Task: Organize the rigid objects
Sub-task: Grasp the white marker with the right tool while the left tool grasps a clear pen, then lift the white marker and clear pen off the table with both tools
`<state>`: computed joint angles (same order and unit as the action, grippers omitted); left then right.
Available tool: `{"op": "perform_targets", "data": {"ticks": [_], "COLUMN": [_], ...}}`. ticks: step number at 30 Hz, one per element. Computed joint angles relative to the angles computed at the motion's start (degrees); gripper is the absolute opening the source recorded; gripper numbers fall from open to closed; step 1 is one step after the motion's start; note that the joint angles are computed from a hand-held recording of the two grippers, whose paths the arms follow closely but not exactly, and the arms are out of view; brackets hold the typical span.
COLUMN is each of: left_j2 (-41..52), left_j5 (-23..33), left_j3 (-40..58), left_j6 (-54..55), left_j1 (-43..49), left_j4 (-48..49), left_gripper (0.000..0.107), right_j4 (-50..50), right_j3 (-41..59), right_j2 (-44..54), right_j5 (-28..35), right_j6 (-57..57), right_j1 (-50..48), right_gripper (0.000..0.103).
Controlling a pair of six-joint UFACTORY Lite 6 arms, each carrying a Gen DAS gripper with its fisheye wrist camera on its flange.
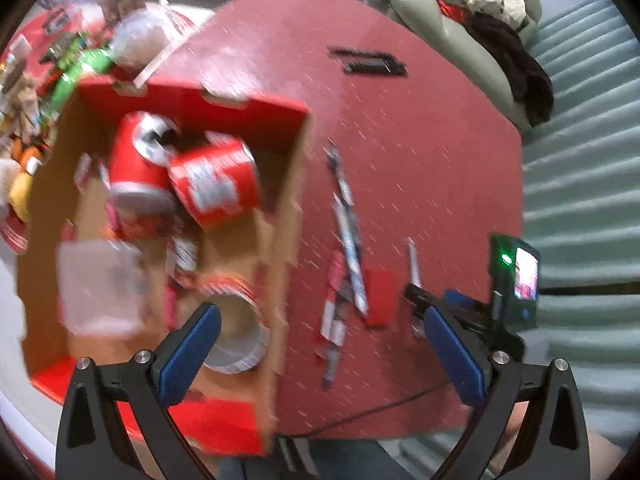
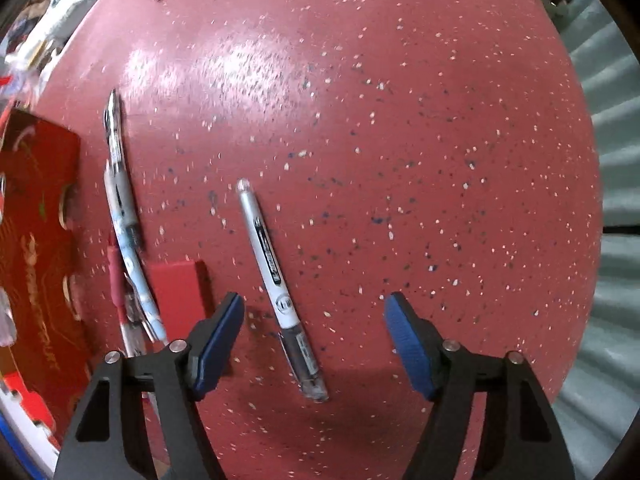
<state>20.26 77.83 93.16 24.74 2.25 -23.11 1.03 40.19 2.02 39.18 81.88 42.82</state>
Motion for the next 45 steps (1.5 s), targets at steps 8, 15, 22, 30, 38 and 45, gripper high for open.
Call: {"op": "perform_targets", "data": {"ticks": [8, 15, 22, 30, 38, 45], "left_j2": [-4.69, -0.26, 17.78, 35.5, 35.45, 32.69], "left_j5": [-5.84, -14.35, -24.75, -21.16, -19.87, -17.97], "left_j3": [-9.05, -8.01, 5.72, 24.45, 25.88, 25.41], "left_j6": [-6.39, -14.74, -30.0, -42.34, -41.72, -30.17], "left_j1": [-9.23, -17.98, -26.66, -28.27, -27.62, -26.14], "left_j4": [1.9, 5.36, 16.4, 22.9, 22.56, 15.49], "left_gripper": [0.102, 0.102, 0.102, 0.103, 0.09, 0.011], "right_j4": [-4.32, -3.38, -6.75, -8.6, -10.04, -12.74], "right_j3": [7.27, 3.78, -7.81, -19.45, -20.63, -17.79], "right_j2": [6.98, 0.17, -21.24, -44.11, -45.28, -47.5], "right_j5": [2.06, -0.35, 3.8, 13.03, 10.78, 16.3], "right_j6": [-6.55, -4.64, 12.56, 24.73, 25.59, 27.27], "right_j1": [5.05, 8.02, 15.24, 26.67, 26.26, 26.63], "right_gripper": [0.048, 0.015, 0.015, 0.015, 0.015, 0.015]}}
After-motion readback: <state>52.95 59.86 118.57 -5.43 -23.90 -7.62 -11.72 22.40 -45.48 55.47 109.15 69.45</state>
